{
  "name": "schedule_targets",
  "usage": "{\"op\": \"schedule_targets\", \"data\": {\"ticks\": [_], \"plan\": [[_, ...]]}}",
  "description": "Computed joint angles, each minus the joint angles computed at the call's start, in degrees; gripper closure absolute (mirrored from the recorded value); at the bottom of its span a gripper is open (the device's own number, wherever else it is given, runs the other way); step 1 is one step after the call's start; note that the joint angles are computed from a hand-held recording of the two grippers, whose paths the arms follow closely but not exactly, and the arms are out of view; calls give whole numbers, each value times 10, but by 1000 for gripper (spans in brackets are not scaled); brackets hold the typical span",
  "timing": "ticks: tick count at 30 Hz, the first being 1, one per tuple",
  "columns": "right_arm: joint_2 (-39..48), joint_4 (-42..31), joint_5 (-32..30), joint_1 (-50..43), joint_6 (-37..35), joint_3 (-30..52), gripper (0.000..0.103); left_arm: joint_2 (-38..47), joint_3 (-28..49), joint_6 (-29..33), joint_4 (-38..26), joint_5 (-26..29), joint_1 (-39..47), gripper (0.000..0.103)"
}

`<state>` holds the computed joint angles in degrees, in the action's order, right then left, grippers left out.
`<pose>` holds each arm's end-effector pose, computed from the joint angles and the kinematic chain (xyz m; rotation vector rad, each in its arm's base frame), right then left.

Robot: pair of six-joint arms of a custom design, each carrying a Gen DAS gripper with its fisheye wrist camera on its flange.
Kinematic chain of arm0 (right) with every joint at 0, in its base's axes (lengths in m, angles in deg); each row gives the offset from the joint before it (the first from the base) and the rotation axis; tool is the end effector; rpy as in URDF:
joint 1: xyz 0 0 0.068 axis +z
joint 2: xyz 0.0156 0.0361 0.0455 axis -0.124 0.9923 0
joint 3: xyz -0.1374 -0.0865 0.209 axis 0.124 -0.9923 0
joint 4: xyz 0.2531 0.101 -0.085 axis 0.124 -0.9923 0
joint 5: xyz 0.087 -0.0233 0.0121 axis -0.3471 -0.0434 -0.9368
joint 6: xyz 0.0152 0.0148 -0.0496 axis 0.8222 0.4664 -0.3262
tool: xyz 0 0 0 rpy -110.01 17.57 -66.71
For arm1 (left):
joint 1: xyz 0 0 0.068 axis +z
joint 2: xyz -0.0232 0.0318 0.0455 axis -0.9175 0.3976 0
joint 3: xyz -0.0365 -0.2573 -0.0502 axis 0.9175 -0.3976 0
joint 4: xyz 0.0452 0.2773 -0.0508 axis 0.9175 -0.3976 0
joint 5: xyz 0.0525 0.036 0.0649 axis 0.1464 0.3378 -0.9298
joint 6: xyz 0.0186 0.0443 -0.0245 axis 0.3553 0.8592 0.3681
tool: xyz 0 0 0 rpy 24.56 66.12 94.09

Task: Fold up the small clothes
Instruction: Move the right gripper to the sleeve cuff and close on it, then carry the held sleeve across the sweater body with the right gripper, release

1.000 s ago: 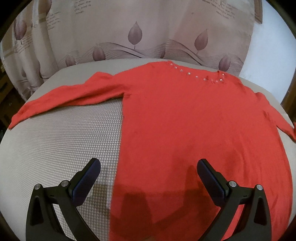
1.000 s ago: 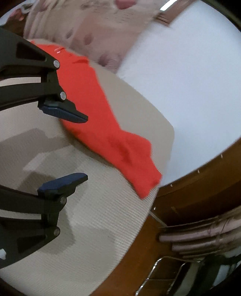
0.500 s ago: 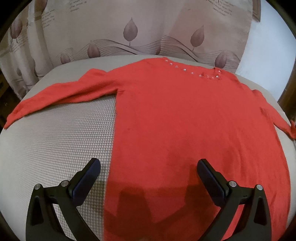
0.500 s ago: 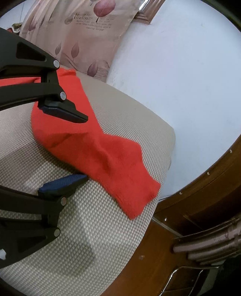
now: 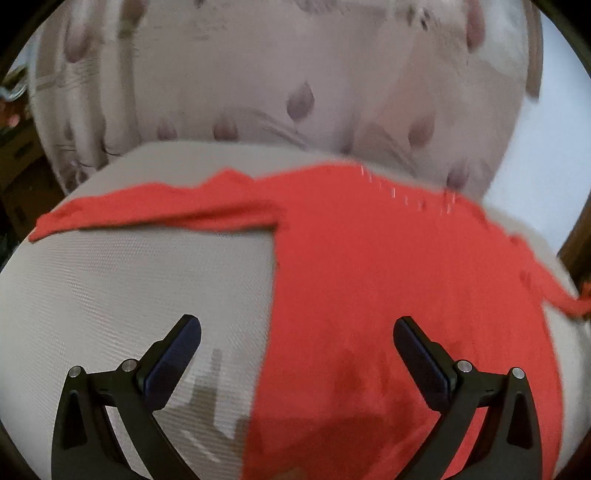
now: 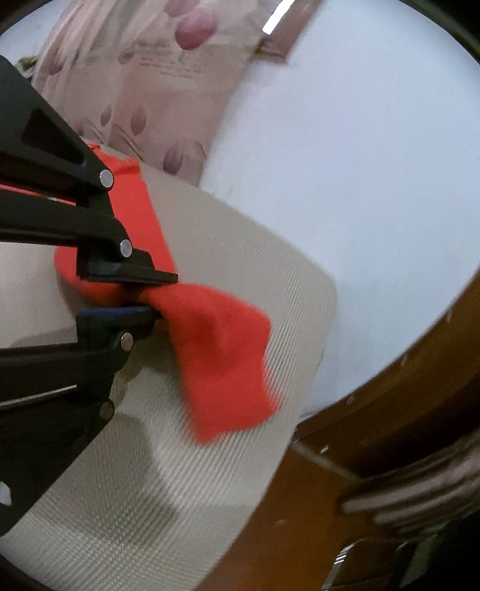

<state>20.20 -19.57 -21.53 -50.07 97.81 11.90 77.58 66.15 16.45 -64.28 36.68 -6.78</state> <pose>0.2135 -0.1658 0.1634 0.8504 2.0632 0.6674 0.1359 0.1920 0.1603 -0.4095 2.2510 -0.0253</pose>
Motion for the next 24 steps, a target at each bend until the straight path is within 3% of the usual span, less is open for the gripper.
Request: {"op": "schedule_targets", "data": {"ticks": [2, 5, 10, 14, 18, 24], "plan": [[-44, -15, 12, 39, 16, 3, 94, 11, 27, 8, -25, 30, 26, 0], [-98, -17, 63, 150, 61, 11, 94, 24, 54, 22, -39, 30, 39, 0], [-87, 33, 164, 358, 144, 42, 94, 36, 73, 71, -43, 21, 62, 0], [-1, 93, 244, 519, 192, 86, 94, 65, 89, 99, -38, 27, 78, 0], [137, 140, 308, 658, 225, 165, 94, 92, 101, 114, -42, 30, 81, 0], [303, 168, 334, 756, 258, 269, 94, 117, 99, 132, -6, 19, 71, 0]]}}
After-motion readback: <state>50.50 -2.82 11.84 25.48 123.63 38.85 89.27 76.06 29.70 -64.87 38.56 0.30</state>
